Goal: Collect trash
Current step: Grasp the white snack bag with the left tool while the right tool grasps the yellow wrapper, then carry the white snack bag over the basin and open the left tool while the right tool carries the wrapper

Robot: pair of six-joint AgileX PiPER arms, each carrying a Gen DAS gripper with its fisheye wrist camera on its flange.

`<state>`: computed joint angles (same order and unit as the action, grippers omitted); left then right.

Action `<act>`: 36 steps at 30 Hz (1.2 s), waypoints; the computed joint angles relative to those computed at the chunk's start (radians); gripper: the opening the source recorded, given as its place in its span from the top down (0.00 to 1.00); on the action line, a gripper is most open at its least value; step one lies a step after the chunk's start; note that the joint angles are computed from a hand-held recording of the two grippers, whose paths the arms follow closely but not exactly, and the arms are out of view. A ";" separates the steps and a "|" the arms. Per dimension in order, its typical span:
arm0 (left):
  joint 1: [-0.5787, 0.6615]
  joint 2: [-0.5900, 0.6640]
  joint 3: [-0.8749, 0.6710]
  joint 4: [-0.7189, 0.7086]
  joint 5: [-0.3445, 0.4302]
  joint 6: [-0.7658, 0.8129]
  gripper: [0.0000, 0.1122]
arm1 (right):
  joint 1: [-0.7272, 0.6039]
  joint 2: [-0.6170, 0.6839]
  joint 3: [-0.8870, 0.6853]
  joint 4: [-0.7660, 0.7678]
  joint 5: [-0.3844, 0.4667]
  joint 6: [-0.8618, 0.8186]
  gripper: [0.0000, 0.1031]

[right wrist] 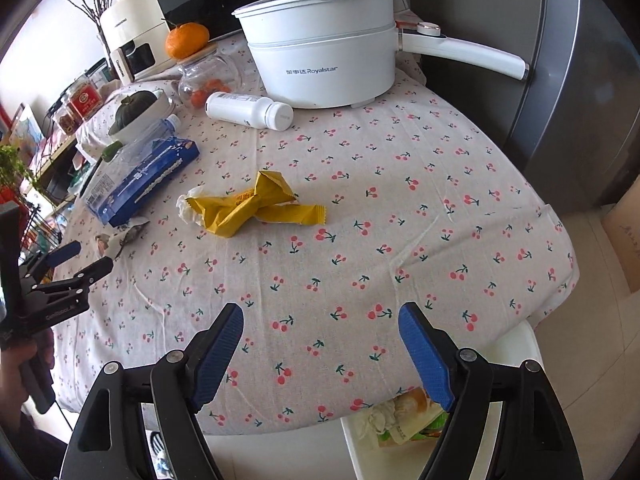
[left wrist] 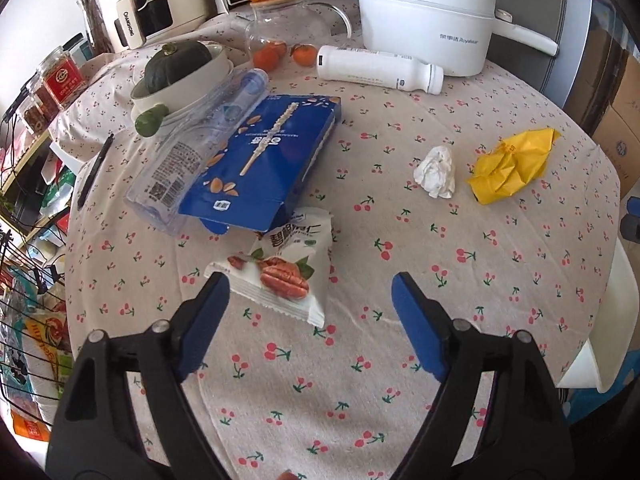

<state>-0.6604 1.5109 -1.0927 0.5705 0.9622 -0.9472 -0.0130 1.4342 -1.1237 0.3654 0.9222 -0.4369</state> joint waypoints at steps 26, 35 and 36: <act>0.081 -0.088 0.054 -0.272 -0.102 0.161 0.96 | 0.089 0.233 -0.192 0.217 -0.026 0.068 0.30; 0.061 -0.115 0.072 -0.280 -0.100 0.121 0.96 | 0.140 0.341 -0.210 0.261 -0.100 0.100 0.87; 0.063 -0.119 0.074 -0.282 -0.101 0.117 0.96 | 0.135 0.346 -0.213 0.273 -0.091 0.088 0.93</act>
